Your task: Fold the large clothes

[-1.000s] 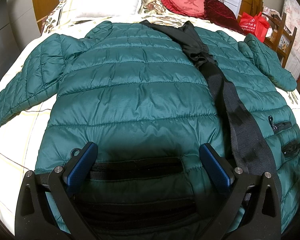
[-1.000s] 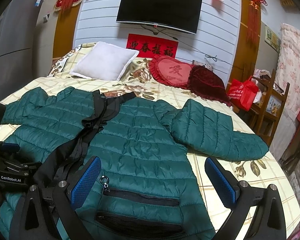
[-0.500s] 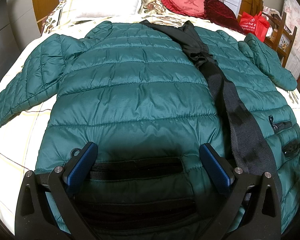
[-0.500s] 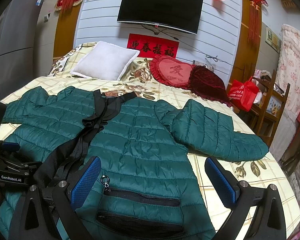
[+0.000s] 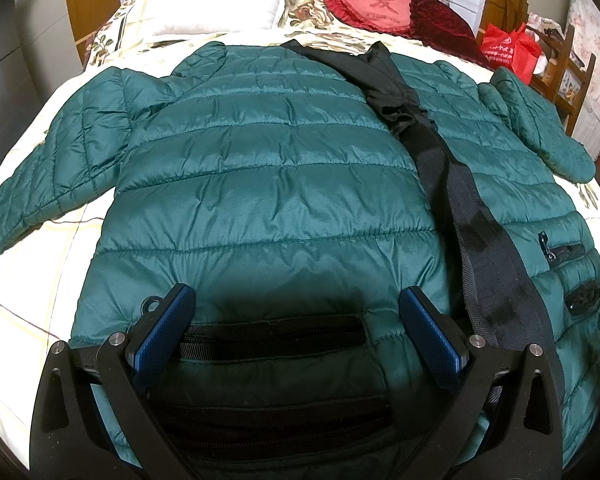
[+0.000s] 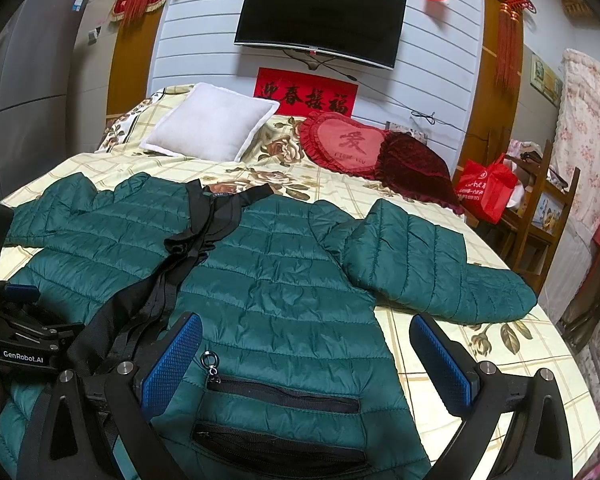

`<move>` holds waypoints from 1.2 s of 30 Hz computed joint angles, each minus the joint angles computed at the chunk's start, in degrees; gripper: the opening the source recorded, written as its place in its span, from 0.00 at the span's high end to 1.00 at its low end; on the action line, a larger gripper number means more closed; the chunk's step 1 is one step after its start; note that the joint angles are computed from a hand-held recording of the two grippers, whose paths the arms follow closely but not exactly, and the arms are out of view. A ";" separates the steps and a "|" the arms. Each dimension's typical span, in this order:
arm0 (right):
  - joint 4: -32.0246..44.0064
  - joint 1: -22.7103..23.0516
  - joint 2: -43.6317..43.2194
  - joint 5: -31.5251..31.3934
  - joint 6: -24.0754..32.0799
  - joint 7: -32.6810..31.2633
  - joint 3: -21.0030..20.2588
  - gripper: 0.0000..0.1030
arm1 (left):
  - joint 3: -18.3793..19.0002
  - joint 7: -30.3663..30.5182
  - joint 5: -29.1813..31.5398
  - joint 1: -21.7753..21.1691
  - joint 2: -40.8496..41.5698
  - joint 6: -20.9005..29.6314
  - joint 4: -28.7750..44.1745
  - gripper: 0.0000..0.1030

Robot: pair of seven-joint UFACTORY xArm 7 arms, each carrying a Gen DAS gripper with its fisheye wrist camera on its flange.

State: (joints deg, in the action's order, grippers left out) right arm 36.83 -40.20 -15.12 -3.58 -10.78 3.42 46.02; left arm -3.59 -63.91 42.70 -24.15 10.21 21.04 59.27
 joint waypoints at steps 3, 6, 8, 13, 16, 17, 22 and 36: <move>0.31 -0.35 0.19 -0.12 0.69 0.35 0.24 0.00 | 0.28 -0.65 0.42 0.13 -0.34 -0.78 -0.59 0.00; 0.88 -2.61 0.44 -0.61 1.14 1.82 1.93 0.00 | 0.61 -1.83 1.33 0.57 -1.11 -2.82 -1.77 0.00; 1.23 -2.13 1.08 -1.20 1.56 2.92 1.01 0.00 | 1.39 -5.44 4.80 0.31 -2.38 -3.23 -2.62 0.00; 1.34 2.71 2.20 -2.84 1.65 4.36 -4.54 0.00 | 0.93 -11.49 13.34 3.09 -7.71 -2.00 -4.40 0.00; 1.13 8.68 2.85 -2.79 1.63 4.19 -10.78 0.00 | 0.82 -8.19 9.40 7.34 -10.78 -0.84 -5.99 0.00; 1.15 10.54 3.06 -2.70 1.78 4.07 -12.68 0.00 | 1.30 -6.82 8.08 9.14 -11.75 -0.66 -6.54 0.00; 0.64 24.99 3.67 -1.71 1.90 3.59 -27.46 0.00 | 4.10 -2.98 6.10 18.47 -13.90 1.68 -7.80 0.00; 2.57 16.19 4.86 -8.77 4.81 9.05 -19.09 0.00 | 10.79 -0.65 5.23 35.42 -6.64 7.08 -4.43 0.00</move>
